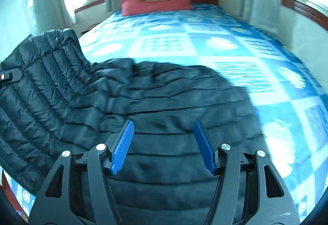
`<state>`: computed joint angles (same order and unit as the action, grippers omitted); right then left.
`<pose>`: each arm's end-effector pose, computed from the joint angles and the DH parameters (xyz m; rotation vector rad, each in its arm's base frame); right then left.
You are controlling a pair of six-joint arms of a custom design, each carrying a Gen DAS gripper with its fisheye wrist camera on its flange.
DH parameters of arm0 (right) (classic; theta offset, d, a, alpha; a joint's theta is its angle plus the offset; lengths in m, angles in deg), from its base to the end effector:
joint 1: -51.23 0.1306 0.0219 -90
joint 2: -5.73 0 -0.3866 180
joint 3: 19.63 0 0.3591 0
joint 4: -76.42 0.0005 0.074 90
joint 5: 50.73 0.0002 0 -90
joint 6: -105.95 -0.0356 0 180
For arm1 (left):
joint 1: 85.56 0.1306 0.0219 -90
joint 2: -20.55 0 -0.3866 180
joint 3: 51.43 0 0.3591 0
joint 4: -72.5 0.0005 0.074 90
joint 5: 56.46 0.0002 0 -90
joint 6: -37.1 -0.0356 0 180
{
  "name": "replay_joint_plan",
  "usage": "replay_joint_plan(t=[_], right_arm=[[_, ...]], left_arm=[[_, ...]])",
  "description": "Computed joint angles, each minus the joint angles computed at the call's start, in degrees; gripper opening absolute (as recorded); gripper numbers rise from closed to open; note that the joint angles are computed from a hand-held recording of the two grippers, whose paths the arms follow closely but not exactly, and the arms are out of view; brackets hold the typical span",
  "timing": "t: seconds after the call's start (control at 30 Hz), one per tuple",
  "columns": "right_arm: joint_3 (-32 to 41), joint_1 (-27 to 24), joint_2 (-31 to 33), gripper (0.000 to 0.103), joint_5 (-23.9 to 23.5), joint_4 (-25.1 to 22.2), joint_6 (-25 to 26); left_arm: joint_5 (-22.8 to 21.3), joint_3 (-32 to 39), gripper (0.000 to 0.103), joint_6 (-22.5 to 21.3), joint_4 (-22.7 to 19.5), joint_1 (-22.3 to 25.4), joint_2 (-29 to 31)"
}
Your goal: Fold large clothes
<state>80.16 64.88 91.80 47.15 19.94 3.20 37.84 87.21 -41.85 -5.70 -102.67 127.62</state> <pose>0.4136 0.0949 0.5271 0.0514 2.3090 0.0757 0.4926 -0.1550 0.6084 0.1630 2.4004 -0.3203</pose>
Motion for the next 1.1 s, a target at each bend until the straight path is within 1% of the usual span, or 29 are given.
replay_joint_plan(t=[0.13,0.17,0.23,0.33,0.37,0.43,0.5,0.57,0.63,0.67,0.77,0.87,0.93,1.03,1.07,1.1], right_arm=[[-2.3,-5.2,-3.3,0.062,-0.8,-0.4,0.1],[-2.8,-6.0,-4.0,0.064,-0.8,-0.5,-0.2],[-3.5,-8.1,-4.9,0.066,-1.2,-0.5,0.0],[-4.5,-11.4,-6.0,0.066,-1.6,-0.8,0.1],[-4.9,-12.1,-6.4,0.066,-1.6,-1.0,0.0],[-5.4,-13.6,-6.8,0.066,-1.9,-1.4,0.3],[-6.0,-15.1,-7.0,0.066,-2.4,-1.6,0.8],[-6.2,-16.4,-6.9,0.067,-3.1,-1.7,1.1],[-6.5,-17.1,-6.9,0.067,-3.5,-1.9,1.3],[-6.8,-17.5,-6.9,0.067,-3.8,-2.0,1.3],[-7.4,-18.4,-6.8,0.067,-4.5,-2.2,0.9],[-7.4,-18.9,-6.3,0.067,-5.1,-2.1,0.7],[-7.5,-18.9,-6.3,0.067,-5.2,-2.0,0.8],[-7.5,-18.7,-6.7,0.067,-4.6,-2.0,1.2],[-7.5,-18.6,-7.0,0.067,-4.3,-2.1,1.3],[-7.4,-18.5,-7.2,0.067,-3.9,-2.3,1.4]], left_arm=[[-3.5,9.4,0.017,-0.8,-3.7,-6.7,6.6],[-4.3,10.7,0.017,-1.0,-4.1,-7.9,7.7],[-6.0,15.7,0.017,-1.4,-6.3,-11.2,11.6],[-6.4,20.6,0.017,-0.5,-8.5,-14.0,15.8],[-6.5,23.3,0.017,0.1,-9.7,-14.7,17.8],[-6.4,26.7,0.017,1.0,-11.0,-16.4,21.3],[-6.1,30.5,0.017,1.9,-13.2,-17.5,24.5],[-6.1,28.3,0.017,2.7,-12.3,-18.7,24.5],[-6.7,23.0,0.017,2.6,-9.5,-19.5,23.1],[-7.3,19.3,0.017,2.4,-7.0,-20.0,21.9],[-9.2,15.0,0.017,2.7,-3.8,-20.9,20.2],[-9.9,14.1,0.019,2.9,-3.4,-21.4,19.2],[-10.1,14.9,0.02,3.0,-4.0,-21.7,19.2],[-10.1,16.0,0.032,3.3,-5.1,-22.4,18.7],[-9.5,16.8,0.043,3.6,-5.5,-22.7,19.0],[-8.0,17.1,0.054,4.2,-5.4,-22.9,18.5]])
